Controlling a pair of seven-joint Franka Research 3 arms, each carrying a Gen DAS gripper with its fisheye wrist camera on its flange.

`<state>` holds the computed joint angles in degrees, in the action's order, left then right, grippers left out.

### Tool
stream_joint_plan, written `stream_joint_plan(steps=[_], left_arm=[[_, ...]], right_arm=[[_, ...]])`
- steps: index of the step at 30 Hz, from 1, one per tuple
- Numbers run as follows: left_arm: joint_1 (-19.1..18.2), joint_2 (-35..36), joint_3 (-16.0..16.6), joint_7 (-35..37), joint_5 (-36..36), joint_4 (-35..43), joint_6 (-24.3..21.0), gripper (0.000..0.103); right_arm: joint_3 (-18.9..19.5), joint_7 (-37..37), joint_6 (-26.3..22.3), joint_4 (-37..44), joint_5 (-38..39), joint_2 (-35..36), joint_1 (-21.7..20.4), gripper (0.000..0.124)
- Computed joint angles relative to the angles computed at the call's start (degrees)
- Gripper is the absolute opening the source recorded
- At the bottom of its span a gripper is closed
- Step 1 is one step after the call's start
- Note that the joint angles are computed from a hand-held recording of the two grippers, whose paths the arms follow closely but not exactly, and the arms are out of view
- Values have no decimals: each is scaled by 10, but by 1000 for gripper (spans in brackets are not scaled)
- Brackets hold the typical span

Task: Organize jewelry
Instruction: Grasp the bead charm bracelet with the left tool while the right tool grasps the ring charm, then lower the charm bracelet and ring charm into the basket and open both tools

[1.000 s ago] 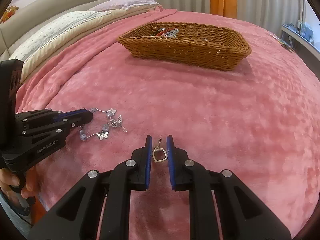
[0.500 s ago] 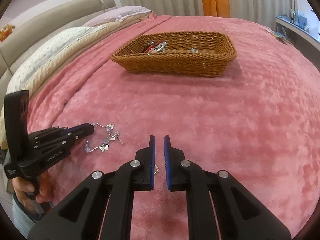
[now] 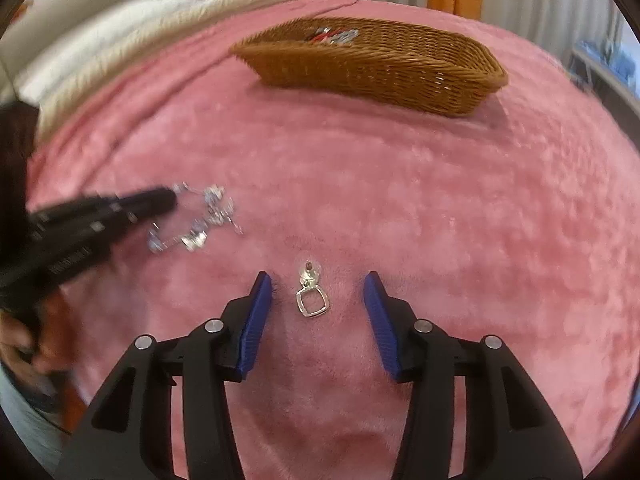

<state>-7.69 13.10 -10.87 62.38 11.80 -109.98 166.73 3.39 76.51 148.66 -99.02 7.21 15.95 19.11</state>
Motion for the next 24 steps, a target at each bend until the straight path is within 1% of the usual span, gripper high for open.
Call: stream_joint_plan(steps=[1, 2, 3, 4, 5, 7, 8, 11, 15, 21, 24], left_arm=[[-1, 0, 0, 0, 2, 1, 0, 7], [-2, 0, 2, -2, 5, 1, -1, 7], [-4, 0, 3, -4, 9, 1, -1, 7], [-6, 0, 5, -6, 14, 2, -1, 7], [-7, 0, 6, -7, 19, 1, 1, 7], [-10, -2, 7, -9, 27, 1, 5, 7], [-10, -3, 7, -8, 30, 0, 9, 7], [-1, -8, -4, 6, 14, -5, 27, 7], [-2, -13, -2, 7, 15, -3, 42, 7], [1, -13, -9, 32, 10, 27, 56, 7], [3, -5, -13, 52, 7, 56, 57, 7]], right_arm=[[-3, -3, 10, -9, -26, -5, 9, 31], [-2, -11, 16, -14, -33, -8, 12, 18], [0, -16, 16, -15, -36, -9, 13, 12], [-5, -10, 28, -25, -53, -13, 20, 12], [-1, -17, 33, -29, -47, -16, 17, 12], [18, -56, 46, -41, 6, -24, -1, 12], [20, -63, 54, -47, 20, -30, -3, 12], [21, -76, 65, -51, 47, -38, -7, 12], [20, -88, 71, -51, 70, -50, -11, 12], [16, -89, 82, -28, 93, -52, -17, 12], [13, -83, 81, 7, 101, -38, -22, 12]])
